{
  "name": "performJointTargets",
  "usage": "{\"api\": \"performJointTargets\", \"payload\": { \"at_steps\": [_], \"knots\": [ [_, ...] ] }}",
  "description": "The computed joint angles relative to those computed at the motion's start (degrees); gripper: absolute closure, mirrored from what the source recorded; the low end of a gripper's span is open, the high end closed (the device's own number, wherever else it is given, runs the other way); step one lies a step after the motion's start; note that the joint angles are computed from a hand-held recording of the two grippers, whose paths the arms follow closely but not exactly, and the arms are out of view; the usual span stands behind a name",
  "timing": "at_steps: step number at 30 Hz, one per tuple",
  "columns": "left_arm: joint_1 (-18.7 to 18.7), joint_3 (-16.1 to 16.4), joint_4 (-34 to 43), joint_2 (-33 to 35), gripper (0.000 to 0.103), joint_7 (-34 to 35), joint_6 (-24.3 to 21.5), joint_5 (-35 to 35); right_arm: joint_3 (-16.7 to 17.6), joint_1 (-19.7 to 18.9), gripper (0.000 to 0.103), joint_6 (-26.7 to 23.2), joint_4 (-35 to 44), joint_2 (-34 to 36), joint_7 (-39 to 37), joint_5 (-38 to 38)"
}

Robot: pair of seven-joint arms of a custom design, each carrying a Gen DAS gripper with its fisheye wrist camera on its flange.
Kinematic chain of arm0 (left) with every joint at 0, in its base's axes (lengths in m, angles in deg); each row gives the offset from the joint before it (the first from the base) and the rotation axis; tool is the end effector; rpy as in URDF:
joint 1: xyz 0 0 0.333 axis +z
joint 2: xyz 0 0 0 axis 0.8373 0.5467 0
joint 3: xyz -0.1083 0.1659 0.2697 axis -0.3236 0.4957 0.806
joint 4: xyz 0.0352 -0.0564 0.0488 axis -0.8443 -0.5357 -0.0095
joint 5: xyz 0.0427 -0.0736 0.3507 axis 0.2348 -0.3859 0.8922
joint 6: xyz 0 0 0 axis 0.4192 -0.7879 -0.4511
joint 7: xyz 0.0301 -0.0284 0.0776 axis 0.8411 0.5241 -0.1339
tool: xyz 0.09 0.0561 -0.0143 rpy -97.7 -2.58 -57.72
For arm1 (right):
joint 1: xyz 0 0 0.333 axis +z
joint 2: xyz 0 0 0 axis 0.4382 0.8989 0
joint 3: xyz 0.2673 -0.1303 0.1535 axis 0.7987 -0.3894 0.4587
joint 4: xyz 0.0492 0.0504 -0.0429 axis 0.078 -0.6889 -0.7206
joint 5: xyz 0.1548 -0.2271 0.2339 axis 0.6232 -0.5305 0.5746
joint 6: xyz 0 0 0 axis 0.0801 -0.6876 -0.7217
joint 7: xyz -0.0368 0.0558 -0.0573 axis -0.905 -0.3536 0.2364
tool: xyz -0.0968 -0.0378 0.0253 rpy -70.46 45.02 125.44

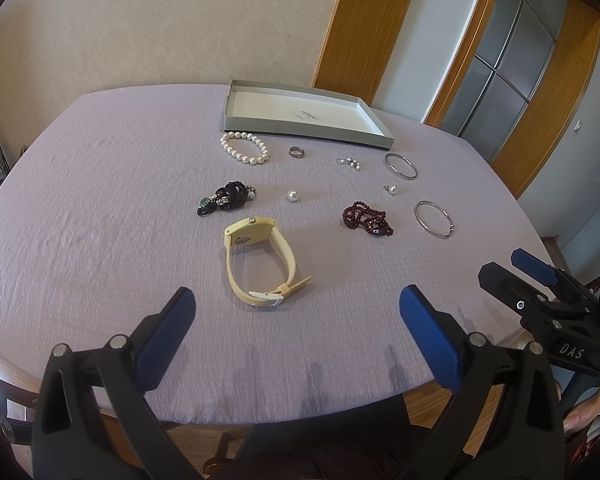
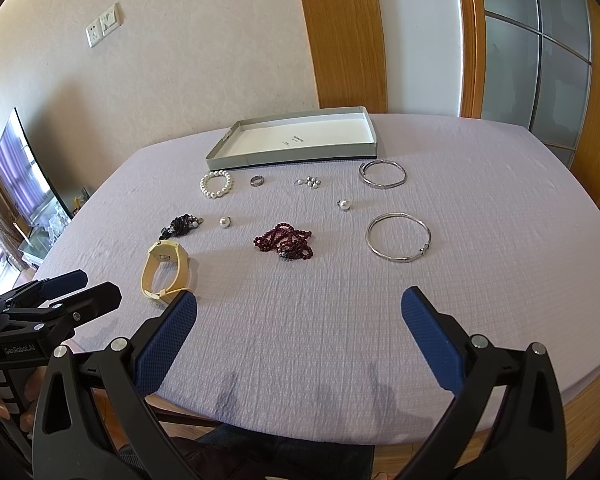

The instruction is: Organize jewelry

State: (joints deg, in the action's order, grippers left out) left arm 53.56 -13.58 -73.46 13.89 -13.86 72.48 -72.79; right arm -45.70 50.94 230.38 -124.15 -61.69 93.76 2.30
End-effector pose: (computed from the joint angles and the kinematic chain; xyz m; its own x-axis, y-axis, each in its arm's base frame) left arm 0.4143 -0.1573 0.5747 0.1782 -0.9630 0.2020 -0.7169 -0.2677 -0.6437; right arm 0.4883 0.3199 0.6032 0.4403 -0.8863 -0.1436 -0.6975 -0.2369 -0.6763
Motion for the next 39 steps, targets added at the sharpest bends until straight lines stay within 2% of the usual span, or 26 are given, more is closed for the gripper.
{"api": "performJointTargets", "payload": {
  "at_steps": [13, 17, 24, 30, 39],
  "knots": [
    [0.0, 0.1, 0.0, 0.0, 0.002, 0.0, -0.1, 0.0, 0.0, 0.1, 0.001, -0.2, 0.1, 0.0, 0.1, 0.0],
    [0.3, -0.8, 0.2, 0.5, 0.002, -1.5, 0.1, 0.7, 0.0, 0.0, 0.001, 0.4, -0.5, 0.1, -0.1, 0.1],
    [1.1, 1.0, 0.1, 1.6, 0.002, -0.2, 0.6, 0.6, -0.3, 0.0, 0.001, -1.1, 2.1, 2.4, 1.0, -1.4],
    [2.9, 1.9, 2.8, 4.8, 0.002, 0.2, 0.2, 1.9, -1.3, -0.1, 0.001, -3.0, 7.7, 7.3, 2.6, -4.2],
    [4.3, 4.5, 10.7, 13.3, 0.002, 2.6, -1.3, 4.5, -4.9, 1.1, 0.001, -7.1, 24.9, 21.0, 6.7, -10.8]
  ]
}}
